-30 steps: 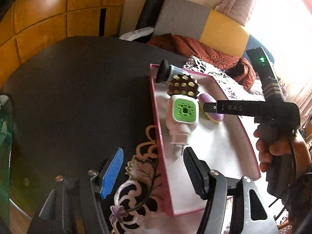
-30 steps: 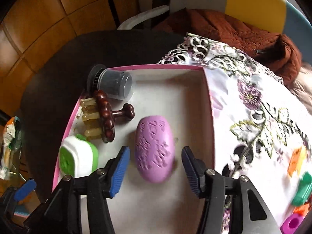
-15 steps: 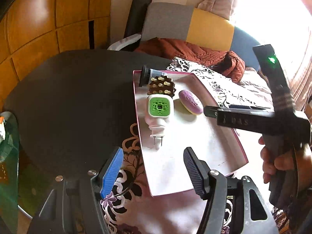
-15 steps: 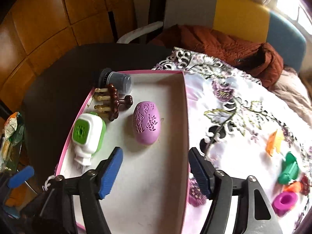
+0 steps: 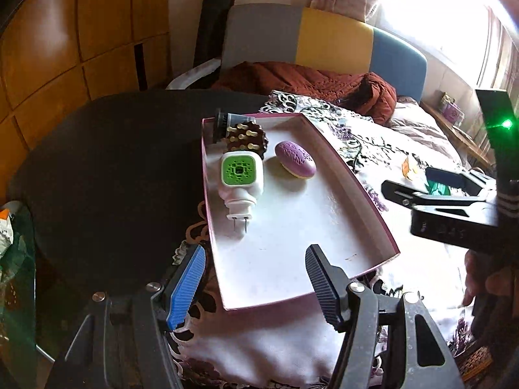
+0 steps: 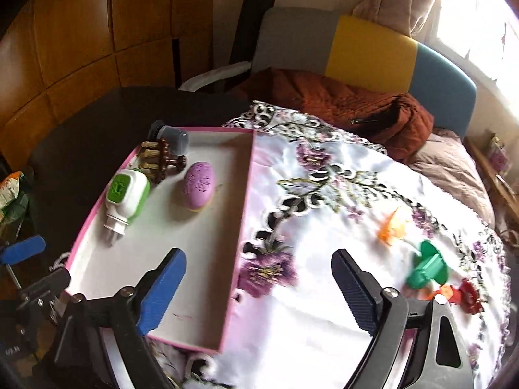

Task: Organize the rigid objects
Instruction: 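Move both tools from the tray back toward the remaining toys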

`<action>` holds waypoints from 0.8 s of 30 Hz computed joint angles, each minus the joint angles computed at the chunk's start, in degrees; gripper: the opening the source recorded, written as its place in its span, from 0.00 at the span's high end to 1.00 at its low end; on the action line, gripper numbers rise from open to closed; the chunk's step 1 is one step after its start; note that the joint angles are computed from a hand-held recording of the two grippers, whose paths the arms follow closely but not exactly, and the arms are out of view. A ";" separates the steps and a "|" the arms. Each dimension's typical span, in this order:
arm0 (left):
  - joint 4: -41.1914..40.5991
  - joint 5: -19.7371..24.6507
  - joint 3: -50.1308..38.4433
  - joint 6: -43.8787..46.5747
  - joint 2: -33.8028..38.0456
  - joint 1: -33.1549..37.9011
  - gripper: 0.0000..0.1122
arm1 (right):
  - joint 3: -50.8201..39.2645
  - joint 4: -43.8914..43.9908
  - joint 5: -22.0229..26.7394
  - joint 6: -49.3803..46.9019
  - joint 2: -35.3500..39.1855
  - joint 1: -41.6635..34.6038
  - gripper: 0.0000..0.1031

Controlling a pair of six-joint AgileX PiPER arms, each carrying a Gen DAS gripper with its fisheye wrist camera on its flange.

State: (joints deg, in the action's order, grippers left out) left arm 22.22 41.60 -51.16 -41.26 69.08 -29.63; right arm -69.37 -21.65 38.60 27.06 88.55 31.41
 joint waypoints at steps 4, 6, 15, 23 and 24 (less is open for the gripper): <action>1.32 0.83 -0.40 -1.25 0.64 -1.99 0.42 | 2.61 -1.52 -0.25 -1.11 -2.51 -1.72 0.09; 1.70 1.18 -0.71 -1.50 1.21 -2.75 0.42 | 4.05 -2.24 -0.43 -2.22 -3.76 -2.74 0.08; 1.88 1.38 -0.63 -1.46 2.92 -4.61 0.42 | 8.28 -6.50 -2.21 -4.17 -8.31 -10.64 0.02; -0.83 -0.49 -0.11 1.01 3.16 -4.44 0.42 | 10.57 -22.49 -8.20 14.90 -10.28 -29.68 0.00; -0.67 -0.60 0.01 0.85 3.25 -4.91 0.42 | 11.02 -22.20 -9.12 17.54 -9.96 -33.60 0.00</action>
